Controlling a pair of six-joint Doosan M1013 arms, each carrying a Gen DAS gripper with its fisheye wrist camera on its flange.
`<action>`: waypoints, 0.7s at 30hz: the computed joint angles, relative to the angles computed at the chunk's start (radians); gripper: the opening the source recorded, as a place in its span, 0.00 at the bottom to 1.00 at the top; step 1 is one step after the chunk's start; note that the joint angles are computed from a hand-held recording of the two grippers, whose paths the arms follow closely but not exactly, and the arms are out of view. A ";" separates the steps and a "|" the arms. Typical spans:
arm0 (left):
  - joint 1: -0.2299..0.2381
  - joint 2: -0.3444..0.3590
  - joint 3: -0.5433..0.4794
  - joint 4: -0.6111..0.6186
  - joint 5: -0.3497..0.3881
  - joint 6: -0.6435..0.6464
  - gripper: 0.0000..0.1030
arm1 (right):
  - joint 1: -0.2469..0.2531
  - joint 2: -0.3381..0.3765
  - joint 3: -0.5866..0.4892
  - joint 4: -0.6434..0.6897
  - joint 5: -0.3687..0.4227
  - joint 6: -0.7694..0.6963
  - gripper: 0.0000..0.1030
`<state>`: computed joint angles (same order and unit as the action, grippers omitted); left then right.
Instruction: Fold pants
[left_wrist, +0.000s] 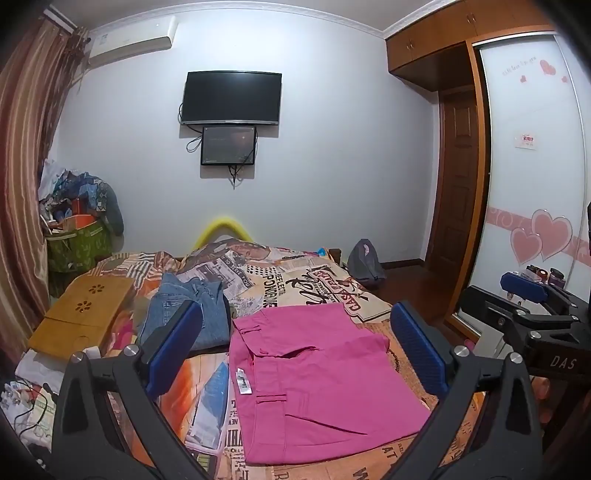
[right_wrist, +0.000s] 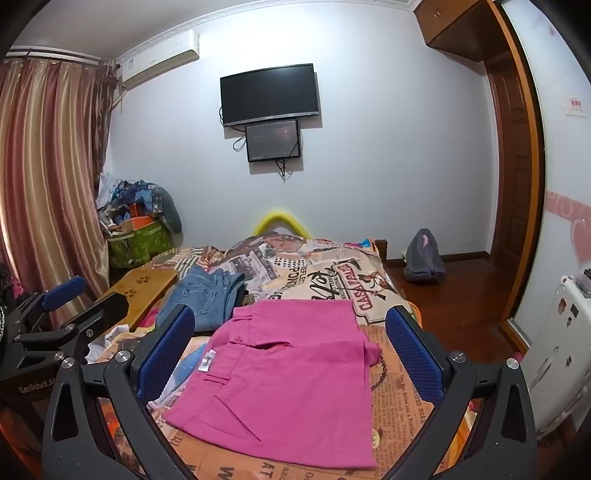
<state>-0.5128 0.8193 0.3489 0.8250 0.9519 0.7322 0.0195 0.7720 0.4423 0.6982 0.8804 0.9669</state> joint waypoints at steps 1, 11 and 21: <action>0.000 -0.001 0.003 0.001 0.000 -0.004 1.00 | 0.000 0.000 -0.001 0.000 0.000 0.000 1.00; 0.000 0.010 -0.019 -0.008 0.012 0.013 1.00 | -0.003 0.005 -0.012 -0.004 0.010 0.006 1.00; -0.001 0.010 -0.017 -0.004 0.014 0.011 1.00 | 0.001 -0.004 0.018 -0.003 -0.005 -0.002 1.00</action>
